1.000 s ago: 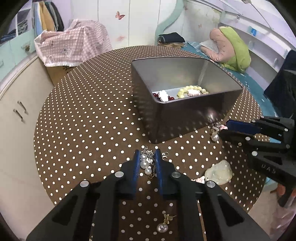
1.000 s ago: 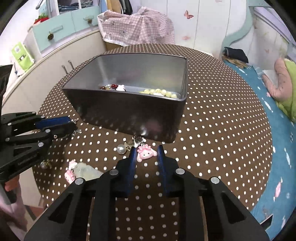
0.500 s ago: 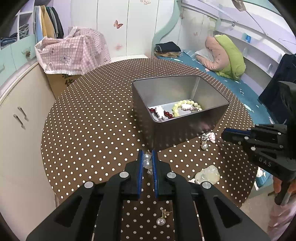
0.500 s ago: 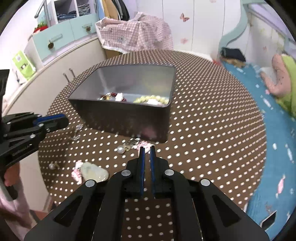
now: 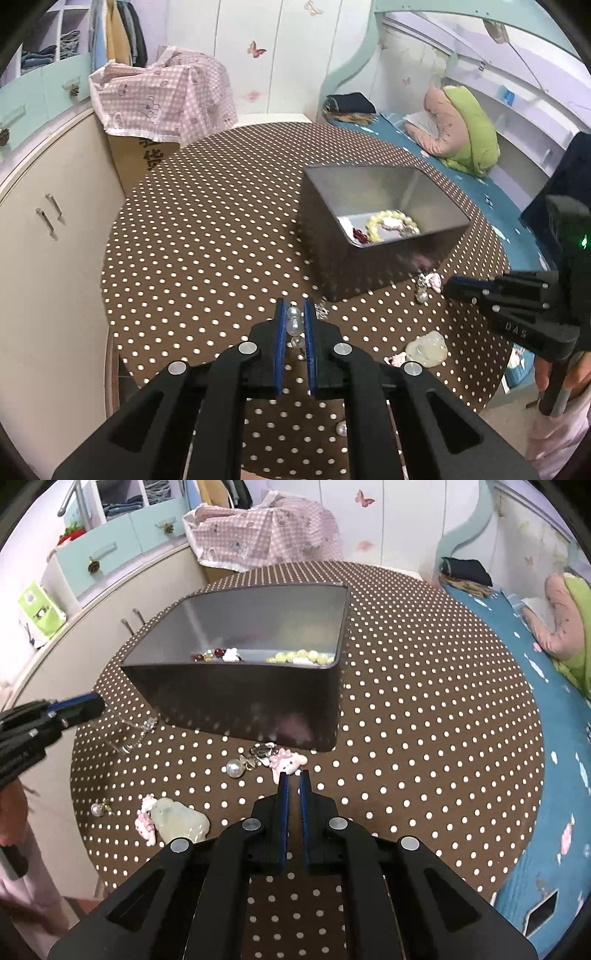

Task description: Organize jewelry

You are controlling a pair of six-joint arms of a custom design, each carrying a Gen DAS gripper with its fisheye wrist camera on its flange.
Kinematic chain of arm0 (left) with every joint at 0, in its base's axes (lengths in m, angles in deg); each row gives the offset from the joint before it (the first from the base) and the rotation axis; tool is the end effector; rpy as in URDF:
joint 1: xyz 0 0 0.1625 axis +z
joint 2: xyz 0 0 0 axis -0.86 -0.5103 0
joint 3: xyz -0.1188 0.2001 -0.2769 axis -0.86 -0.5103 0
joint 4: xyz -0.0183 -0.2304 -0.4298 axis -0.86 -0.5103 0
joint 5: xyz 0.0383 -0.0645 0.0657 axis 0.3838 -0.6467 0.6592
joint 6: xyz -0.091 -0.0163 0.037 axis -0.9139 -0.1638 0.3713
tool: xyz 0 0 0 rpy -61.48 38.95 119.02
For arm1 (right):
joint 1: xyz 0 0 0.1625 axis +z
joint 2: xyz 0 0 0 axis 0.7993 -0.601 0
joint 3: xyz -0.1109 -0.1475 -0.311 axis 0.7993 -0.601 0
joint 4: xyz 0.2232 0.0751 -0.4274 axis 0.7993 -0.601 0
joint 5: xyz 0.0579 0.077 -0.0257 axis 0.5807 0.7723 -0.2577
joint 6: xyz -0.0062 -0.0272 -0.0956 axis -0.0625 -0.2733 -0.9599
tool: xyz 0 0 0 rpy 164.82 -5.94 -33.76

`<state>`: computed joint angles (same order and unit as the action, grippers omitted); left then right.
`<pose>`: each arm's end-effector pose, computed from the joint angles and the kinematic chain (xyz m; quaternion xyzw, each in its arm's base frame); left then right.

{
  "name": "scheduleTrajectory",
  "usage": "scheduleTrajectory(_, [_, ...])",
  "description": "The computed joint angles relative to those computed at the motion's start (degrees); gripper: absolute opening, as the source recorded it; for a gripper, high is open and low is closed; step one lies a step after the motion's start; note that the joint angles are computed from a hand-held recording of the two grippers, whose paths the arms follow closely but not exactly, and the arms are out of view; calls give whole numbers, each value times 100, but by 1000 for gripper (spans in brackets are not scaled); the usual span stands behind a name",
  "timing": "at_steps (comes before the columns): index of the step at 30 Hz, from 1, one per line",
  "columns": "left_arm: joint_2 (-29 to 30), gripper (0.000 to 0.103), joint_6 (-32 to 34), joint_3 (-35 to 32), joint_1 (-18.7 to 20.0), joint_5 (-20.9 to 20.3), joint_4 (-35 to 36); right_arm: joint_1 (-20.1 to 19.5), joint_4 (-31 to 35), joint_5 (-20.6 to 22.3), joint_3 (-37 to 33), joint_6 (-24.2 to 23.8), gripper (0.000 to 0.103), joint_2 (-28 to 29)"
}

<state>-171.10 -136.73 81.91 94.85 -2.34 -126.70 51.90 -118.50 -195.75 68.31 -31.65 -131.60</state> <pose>-0.1455 -0.3716 0.2155 0.0616 0.8715 -0.3564 0.3312 0.2282 -0.4841 0.0819 0.3702 -0.8978 0.1106 0.2116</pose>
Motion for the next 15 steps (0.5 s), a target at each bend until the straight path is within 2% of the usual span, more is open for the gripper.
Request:
scheduleTrajectory(5, [-102,8,28,-21,-15,45,55,7,-46,10,30,-57,11,1])
scheduleTrajectory(6, [-94,8,18,-32,-6,54,69,-12,2,95,39,-28,23,-26])
scheduleTrajectory(7, [-82,8,40,-33,6,41,33,-20,-57,135,99,-26,56,-73])
scheduleTrajectory(8, [-66,8,59,-31,21,16,-12,-2,-193,101,149,-52,74,-94])
scheduleTrajectory(9, [-45,8,73,-29,38,-3,-46,17,-552,80,248,-179,80,-100])
scheduleTrajectory(14, [95,8,152,-58,180,-116,-210,-3,-698,61,263,-155,79,-88])
scheduleTrajectory(15, [118,8,179,-63,197,-130,-254,-5,-714,29,235,-149,72,-53])
